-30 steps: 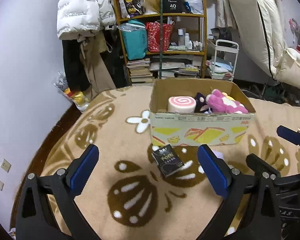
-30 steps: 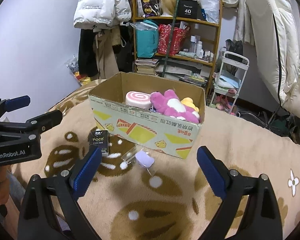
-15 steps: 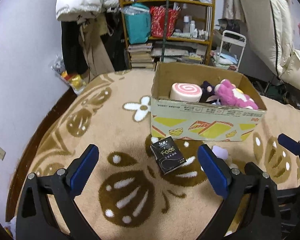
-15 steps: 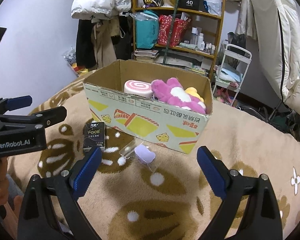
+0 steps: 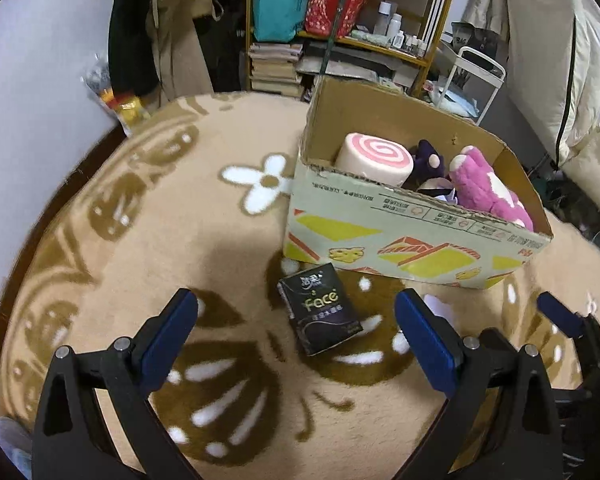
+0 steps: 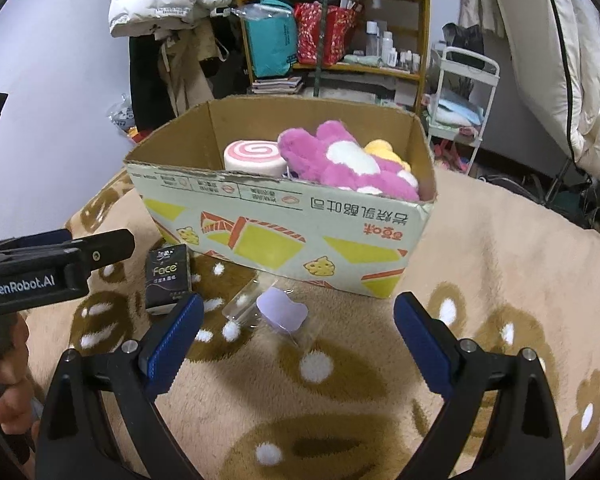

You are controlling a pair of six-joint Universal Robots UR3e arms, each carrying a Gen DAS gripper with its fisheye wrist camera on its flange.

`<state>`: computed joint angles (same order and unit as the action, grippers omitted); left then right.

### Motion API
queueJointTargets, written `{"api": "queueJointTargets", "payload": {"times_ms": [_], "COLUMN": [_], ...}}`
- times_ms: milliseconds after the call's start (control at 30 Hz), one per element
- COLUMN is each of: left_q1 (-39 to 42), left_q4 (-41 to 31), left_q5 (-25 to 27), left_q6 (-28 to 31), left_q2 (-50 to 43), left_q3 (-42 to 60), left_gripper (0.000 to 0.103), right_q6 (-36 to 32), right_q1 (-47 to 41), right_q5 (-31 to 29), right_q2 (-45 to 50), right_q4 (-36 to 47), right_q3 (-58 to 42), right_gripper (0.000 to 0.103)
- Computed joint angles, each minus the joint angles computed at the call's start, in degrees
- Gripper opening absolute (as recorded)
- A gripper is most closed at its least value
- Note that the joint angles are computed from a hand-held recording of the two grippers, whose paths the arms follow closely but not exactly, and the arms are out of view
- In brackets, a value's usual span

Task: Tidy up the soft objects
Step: 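Move left tool to the black Face tissue pack while right tool reaches the plastic bag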

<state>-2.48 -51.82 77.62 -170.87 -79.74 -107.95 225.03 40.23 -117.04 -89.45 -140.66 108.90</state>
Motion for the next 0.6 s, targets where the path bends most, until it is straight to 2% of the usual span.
{"api": "queueJointTargets", "payload": {"times_ms": [200,600], "left_q1": [-2.2,-5.1], "left_q4": [2.2,1.0], "left_q5": [3.0,5.6], "left_q6": [-0.7,0.3], "left_q2": [-4.6,-11.0], "left_q3": [1.3,4.8], "left_gripper": [0.098,0.098], "right_q6": [-2.3,-6.0], "right_q1": [-1.8,-5.3], "right_q5": [1.9,7.8], "right_q2": [2.4,7.5], "right_q4": [-2.3,-4.1], "right_q3": [-0.1,-1.2], "right_gripper": [0.1,0.1]}}
